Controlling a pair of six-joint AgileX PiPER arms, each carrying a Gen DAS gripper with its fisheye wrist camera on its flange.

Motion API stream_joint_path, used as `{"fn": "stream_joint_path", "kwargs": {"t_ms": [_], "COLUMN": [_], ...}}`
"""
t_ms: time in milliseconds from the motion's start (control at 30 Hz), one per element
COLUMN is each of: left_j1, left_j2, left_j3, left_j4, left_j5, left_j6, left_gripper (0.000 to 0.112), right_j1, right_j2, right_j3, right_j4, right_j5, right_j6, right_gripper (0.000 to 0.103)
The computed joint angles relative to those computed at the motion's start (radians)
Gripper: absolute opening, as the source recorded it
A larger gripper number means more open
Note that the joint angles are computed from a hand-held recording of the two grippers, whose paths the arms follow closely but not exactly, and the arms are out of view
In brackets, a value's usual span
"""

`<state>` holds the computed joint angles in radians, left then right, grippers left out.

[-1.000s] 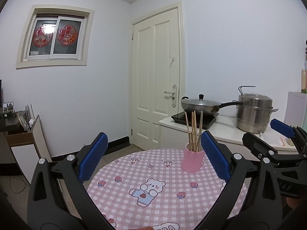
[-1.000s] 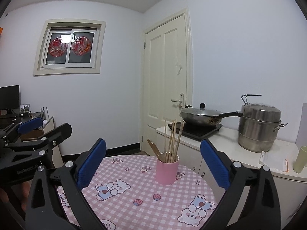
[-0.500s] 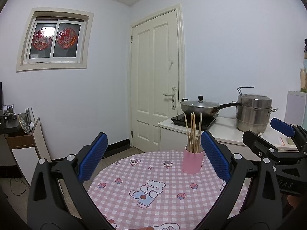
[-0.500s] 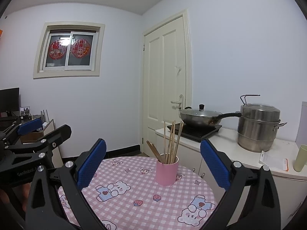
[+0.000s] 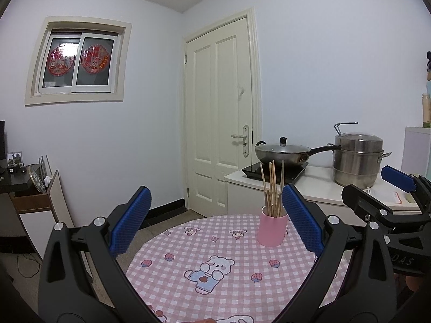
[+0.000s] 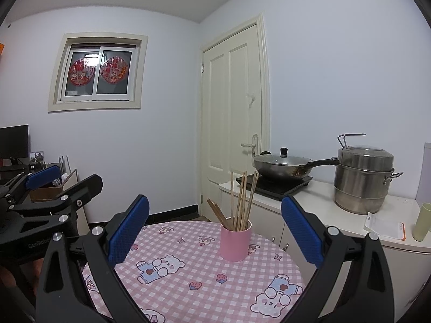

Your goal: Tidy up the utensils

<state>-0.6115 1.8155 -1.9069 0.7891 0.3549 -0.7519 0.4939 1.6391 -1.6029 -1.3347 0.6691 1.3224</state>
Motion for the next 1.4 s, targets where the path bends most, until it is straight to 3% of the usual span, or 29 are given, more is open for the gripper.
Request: {"fn": "stream_joint_path", "kwargs": {"t_ms": [1167,1400], "left_j1": [0.006,0.001], "left_j2": [-0.021,-0.025], "left_j3": [0.030,0.046], "left_j4": [0.047,0.129], "left_j5": [-0.028,-0.033], "left_j6": [-0.040,-0.115], "left_gripper": [0.096,0.096], "right_j1": [0.009,0.010], "right_j2": [-0.019,-0.018], "right_j3": [0.017,0.014], "right_j4": [-0.011,-0.008], "right_j5": [-0.001,0.000], "right_j6": [0.017,0.014], "right_gripper": [0.095,0.095]}}
